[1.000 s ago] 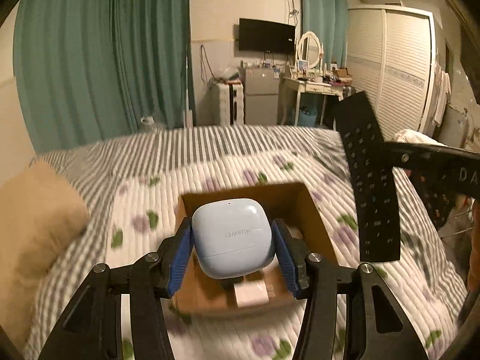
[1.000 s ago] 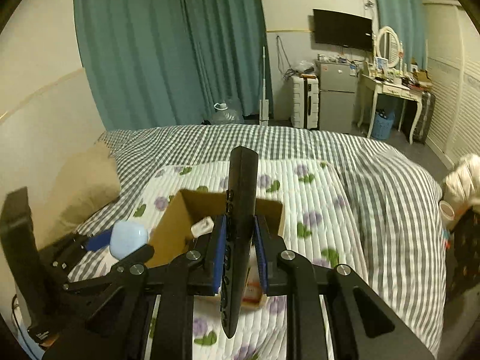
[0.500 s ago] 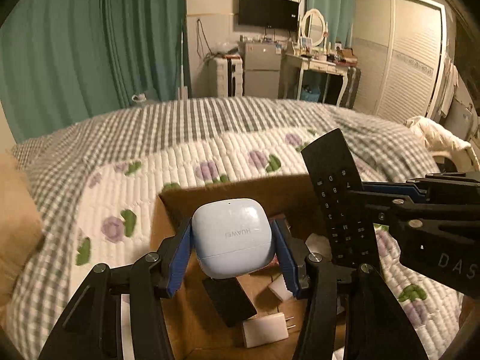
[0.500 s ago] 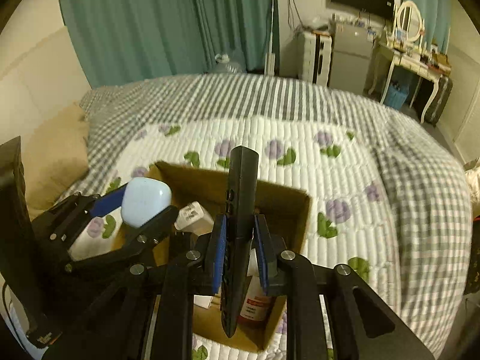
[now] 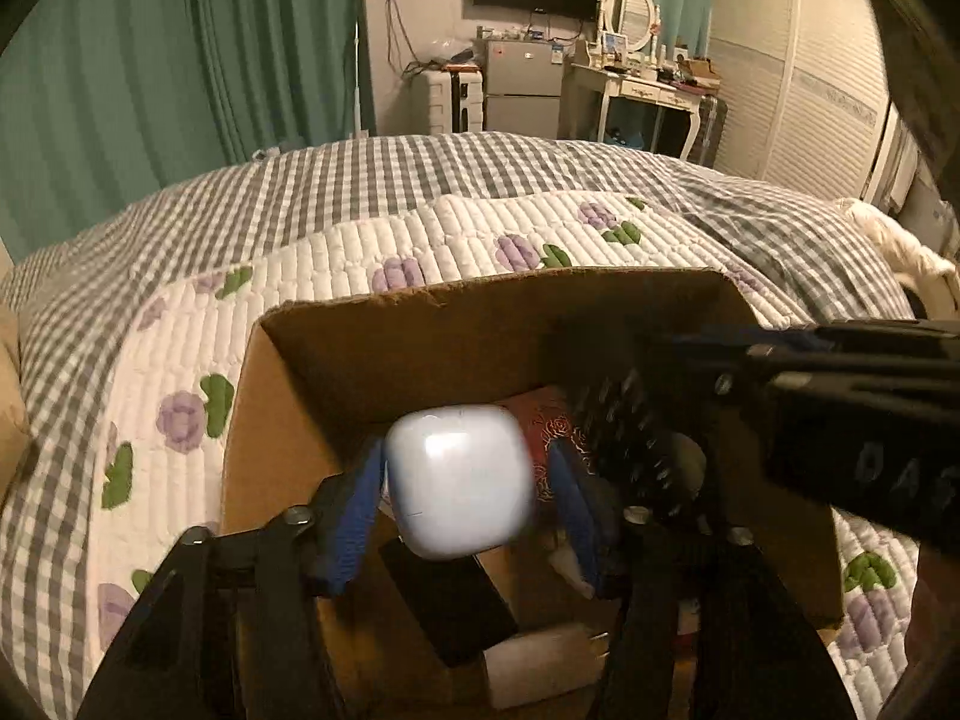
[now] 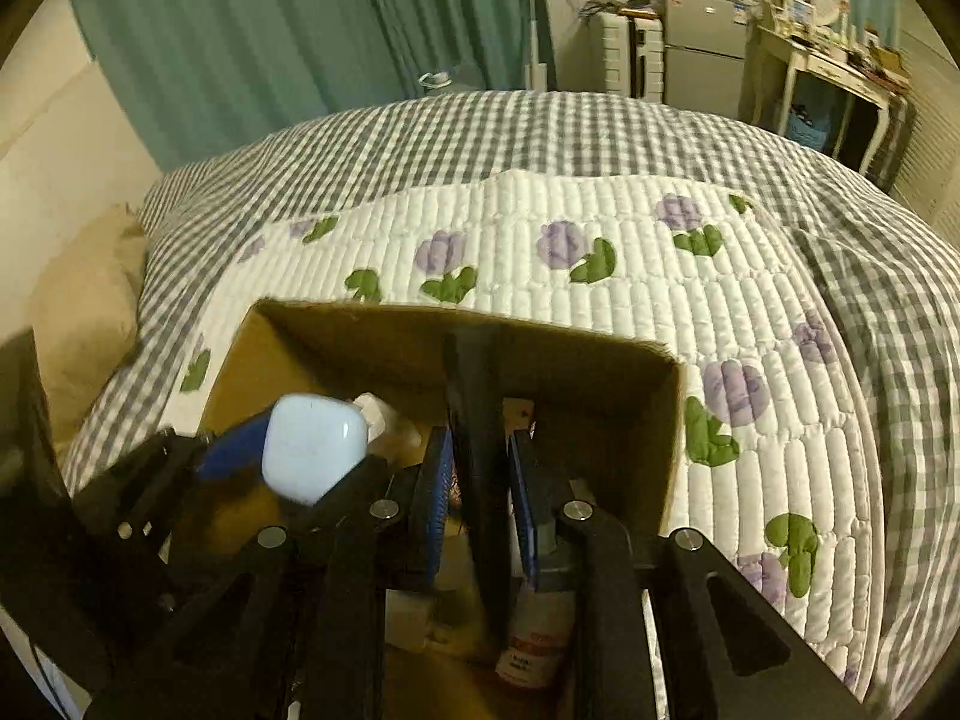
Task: Organize rigid objects
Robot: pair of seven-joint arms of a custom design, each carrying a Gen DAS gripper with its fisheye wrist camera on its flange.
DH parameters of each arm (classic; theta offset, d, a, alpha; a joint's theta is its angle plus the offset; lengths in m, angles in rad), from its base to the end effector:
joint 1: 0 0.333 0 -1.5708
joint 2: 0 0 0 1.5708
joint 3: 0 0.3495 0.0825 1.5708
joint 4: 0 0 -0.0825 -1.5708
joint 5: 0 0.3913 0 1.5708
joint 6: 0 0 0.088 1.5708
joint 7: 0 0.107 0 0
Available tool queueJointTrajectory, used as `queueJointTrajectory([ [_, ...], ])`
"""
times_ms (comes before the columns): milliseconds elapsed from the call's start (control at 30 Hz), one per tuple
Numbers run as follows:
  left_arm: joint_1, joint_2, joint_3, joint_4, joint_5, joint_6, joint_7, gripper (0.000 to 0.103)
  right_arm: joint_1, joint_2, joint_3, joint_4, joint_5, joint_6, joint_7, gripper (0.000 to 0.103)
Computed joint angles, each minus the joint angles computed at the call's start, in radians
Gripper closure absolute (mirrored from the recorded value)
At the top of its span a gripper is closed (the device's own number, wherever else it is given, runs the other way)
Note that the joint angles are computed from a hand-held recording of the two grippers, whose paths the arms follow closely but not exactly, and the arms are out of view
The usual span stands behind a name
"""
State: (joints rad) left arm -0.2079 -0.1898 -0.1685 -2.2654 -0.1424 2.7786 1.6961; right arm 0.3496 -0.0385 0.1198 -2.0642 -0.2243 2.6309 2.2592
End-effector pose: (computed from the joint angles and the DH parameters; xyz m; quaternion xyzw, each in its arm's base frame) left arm 0.4971 -0.1953 0.5483 -0.5204 0.7813 -0.2902 0.1856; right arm 0.5231 0.2725 0.5489 -0.6538 0.6914 -0.1424 0.2724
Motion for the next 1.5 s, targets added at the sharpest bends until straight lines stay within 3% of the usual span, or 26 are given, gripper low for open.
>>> queueJointTrajectory([
  [33, 0.004, -0.006, -0.002, -0.002, 0.007, 0.001, -0.011, 0.029, -0.002, -0.005, 0.001, 0.001, -0.031, -0.003, 0.023, 0.072],
  [133, -0.006, -0.039, 0.012, -0.012, -0.014, 0.012, 0.013, 0.027, -0.013, -0.048, 0.008, -0.009, -0.124, -0.024, 0.088, 0.072],
  [267, 0.018, -0.107, 0.002, -0.024, 0.047, 0.028, -0.014, 0.027, -0.035, -0.135, 0.029, -0.029, -0.207, -0.047, 0.139, 0.072],
  [500, 0.021, -0.322, 0.020, -0.064, 0.077, 0.044, -0.024, 0.027, -0.107, -0.346, 0.133, -0.058, -0.386, -0.076, 0.263, 0.072],
  [700, 0.013, -0.505, 0.034, -0.126, 0.106, 0.084, -0.031, 0.027, -0.147, -0.501, 0.222, -0.058, -0.437, -0.076, 0.251, 0.071],
  [833, -0.037, -0.619, 0.067, -0.196, 0.087, 0.113, -0.028, 0.027, -0.174, -0.598, 0.276, -0.099, -0.441, -0.010, 0.253, 0.059],
  [900, -0.032, -0.670, 0.063, -0.242, 0.079, 0.147, -0.047, 0.017, -0.190, -0.647, 0.304, -0.137, -0.432, 0.029, 0.266, 0.052],
  [967, -0.003, -0.708, 0.045, -0.282, 0.082, 0.175, -0.079, 0.009, -0.218, -0.696, 0.340, -0.182, -0.416, 0.052, 0.297, 0.037],
  [1000, 0.013, -0.727, 0.035, -0.308, 0.085, 0.190, -0.096, 0.008, -0.242, -0.728, 0.364, -0.210, -0.410, 0.059, 0.327, 0.032],
  [1067, 0.017, -0.750, 0.036, -0.343, 0.095, 0.202, -0.108, 0.005, -0.300, -0.802, 0.413, -0.278, -0.405, 0.090, 0.404, 0.014],
  [1167, 0.024, -0.784, 0.040, -0.421, 0.099, 0.261, -0.138, 0.000, -0.364, -0.890, 0.469, -0.369, -0.393, 0.149, 0.476, 0.000],
  [1333, 0.002, -0.807, 0.062, -0.517, 0.102, 0.298, -0.159, 0.000, -0.452, -0.932, 0.566, -0.464, -0.348, 0.200, 0.555, 0.000],
  [1433, 0.022, -0.828, 0.042, -0.570, 0.103, 0.322, -0.191, 0.000, -0.512, -0.944, 0.647, -0.484, -0.346, 0.177, 0.592, 0.000],
  [1500, 0.020, -0.844, 0.042, -0.596, 0.105, 0.326, -0.207, 0.000, -0.522, -0.927, 0.669, -0.487, -0.351, 0.158, 0.587, 0.000],
])
